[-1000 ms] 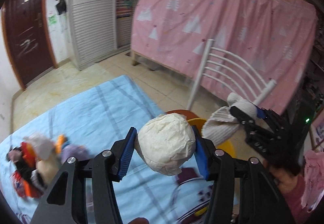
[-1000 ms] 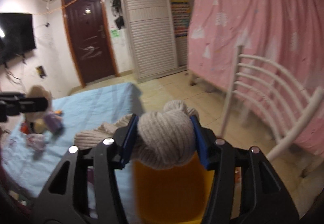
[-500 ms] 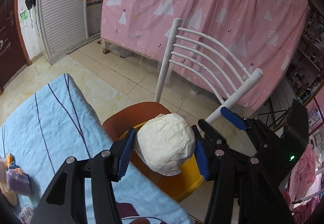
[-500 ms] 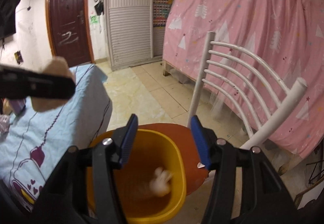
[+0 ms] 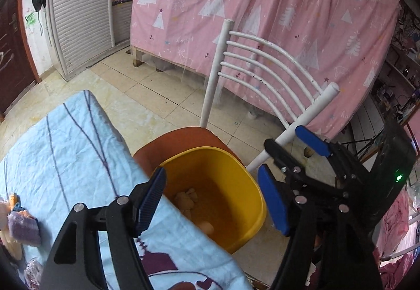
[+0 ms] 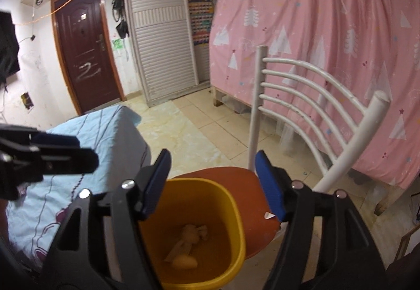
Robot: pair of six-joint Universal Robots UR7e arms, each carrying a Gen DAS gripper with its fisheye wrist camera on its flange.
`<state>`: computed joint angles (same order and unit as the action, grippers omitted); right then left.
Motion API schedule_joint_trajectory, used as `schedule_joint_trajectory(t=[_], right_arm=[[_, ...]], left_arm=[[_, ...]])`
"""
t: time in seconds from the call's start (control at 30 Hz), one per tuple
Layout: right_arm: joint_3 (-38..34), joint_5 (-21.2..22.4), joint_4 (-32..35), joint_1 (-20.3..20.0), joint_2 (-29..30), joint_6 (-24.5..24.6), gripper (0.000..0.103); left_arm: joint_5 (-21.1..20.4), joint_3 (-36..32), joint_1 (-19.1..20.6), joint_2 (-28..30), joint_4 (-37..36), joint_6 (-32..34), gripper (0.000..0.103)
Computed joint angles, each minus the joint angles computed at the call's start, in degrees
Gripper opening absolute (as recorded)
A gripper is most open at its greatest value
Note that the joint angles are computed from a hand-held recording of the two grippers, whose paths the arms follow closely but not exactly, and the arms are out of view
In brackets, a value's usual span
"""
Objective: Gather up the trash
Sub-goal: 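Move both tools back over the bedsheet toward the remaining clutter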
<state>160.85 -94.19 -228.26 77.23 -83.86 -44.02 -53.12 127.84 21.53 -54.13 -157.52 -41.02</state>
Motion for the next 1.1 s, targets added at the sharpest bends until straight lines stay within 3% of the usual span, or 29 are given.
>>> schedule_joint_trajectory(t=[0.2, 0.27, 0.43, 0.63, 0.87, 1.1], right_arm=[[-0.38, -2.81, -0.28, 5.10, 2.52, 1.24, 0.072], [-0.48, -2.85, 0.98, 6.84, 2.74, 2.27, 0.082], [-1.58, -5.25, 1.06, 12.33, 6.89, 3.57, 0.088], [-4.60, -9.38, 1.17, 21.58, 14.38, 6.09, 0.096], [-8.51, -13.61, 1.66, 30.54, 22.47, 8.75, 0.097], [-12.54, -15.66, 5.29, 36.71, 28.05, 11.08, 0.097]], left_arm=[[2.32, 3.28, -1.62, -5.05, 1.06, -2.52, 0.064], [3.34, 4.41, -2.35, -7.31, 2.95, -4.23, 0.064], [6.38, 7.76, -4.89, -13.90, 9.48, -9.70, 0.064], [10.65, 11.30, -8.31, -24.33, 22.55, -18.20, 0.064], [13.50, 13.47, -10.33, -36.62, 38.29, -27.43, 0.064], [15.67, 13.88, -12.85, -48.16, 57.76, -37.90, 0.064]])
